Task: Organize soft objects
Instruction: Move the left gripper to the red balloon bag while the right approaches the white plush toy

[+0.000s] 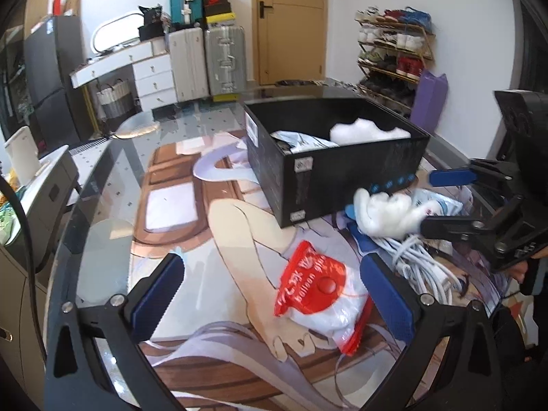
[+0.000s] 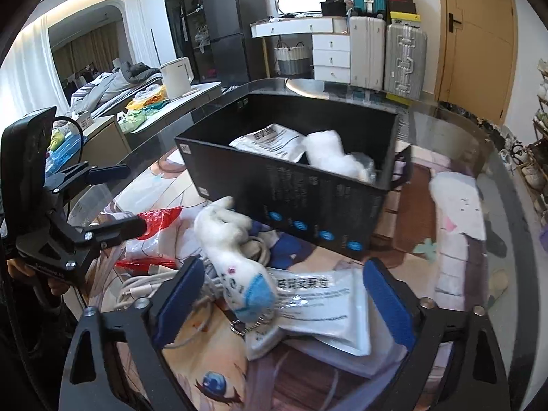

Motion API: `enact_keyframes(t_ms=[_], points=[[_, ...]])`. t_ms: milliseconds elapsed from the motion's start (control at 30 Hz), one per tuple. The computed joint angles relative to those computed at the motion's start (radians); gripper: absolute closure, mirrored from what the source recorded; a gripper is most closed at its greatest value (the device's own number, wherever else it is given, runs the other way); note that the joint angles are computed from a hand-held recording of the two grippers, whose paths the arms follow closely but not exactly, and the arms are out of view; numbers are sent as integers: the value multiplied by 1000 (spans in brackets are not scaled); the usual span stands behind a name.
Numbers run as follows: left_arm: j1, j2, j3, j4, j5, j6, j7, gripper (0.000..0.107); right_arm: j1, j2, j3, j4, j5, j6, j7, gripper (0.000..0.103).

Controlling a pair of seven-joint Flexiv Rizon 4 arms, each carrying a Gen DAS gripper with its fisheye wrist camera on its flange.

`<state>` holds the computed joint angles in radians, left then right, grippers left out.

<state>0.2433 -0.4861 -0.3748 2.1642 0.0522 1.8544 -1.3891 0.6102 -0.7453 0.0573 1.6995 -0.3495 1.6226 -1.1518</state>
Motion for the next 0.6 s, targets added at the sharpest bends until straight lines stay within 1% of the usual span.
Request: enact_keyframes(t_ms=[67, 133, 200, 300, 333, 367, 400, 467, 533, 600], points=[[40, -3, -44, 5, 15, -17, 7, 4, -27, -13, 41, -12, 5, 7, -10, 15], [43, -3, -51, 7, 14, -32, 19, 4, -37, -17, 56, -17, 8, 9, -15, 16], [46, -3, -60, 9, 12, -43, 34, 4, -55, -20, 85, -20, 8, 7, -29, 22], [53, -4, -77, 15, 5, -53, 56, 4, -72, -27, 112, -32, 9, -5, -45, 23], [50, -4, -76, 16, 1, -55, 62, 4, -85, -31, 132, -36, 13, -5, -52, 23], [48, -4, -76, 17, -3, -58, 67, 4, -116, -40, 174, -45, 18, -12, -64, 23], [47, -4, -77, 17, -7, -65, 74, 4, -123, -45, 187, -53, 24, -16, -68, 23], [26, -5, -60, 16, -17, -67, 85, 4, -109, -51, 174, -64, 34, -21, -61, 23], [8, -1, -45, 15, -30, -79, 96, 4, -122, -65, 201, -86, 42, -36, -66, 23], [-23, 4, -17, 13, -46, -83, 103, 4, -108, -70, 191, -101, 48, -47, -62, 23]])
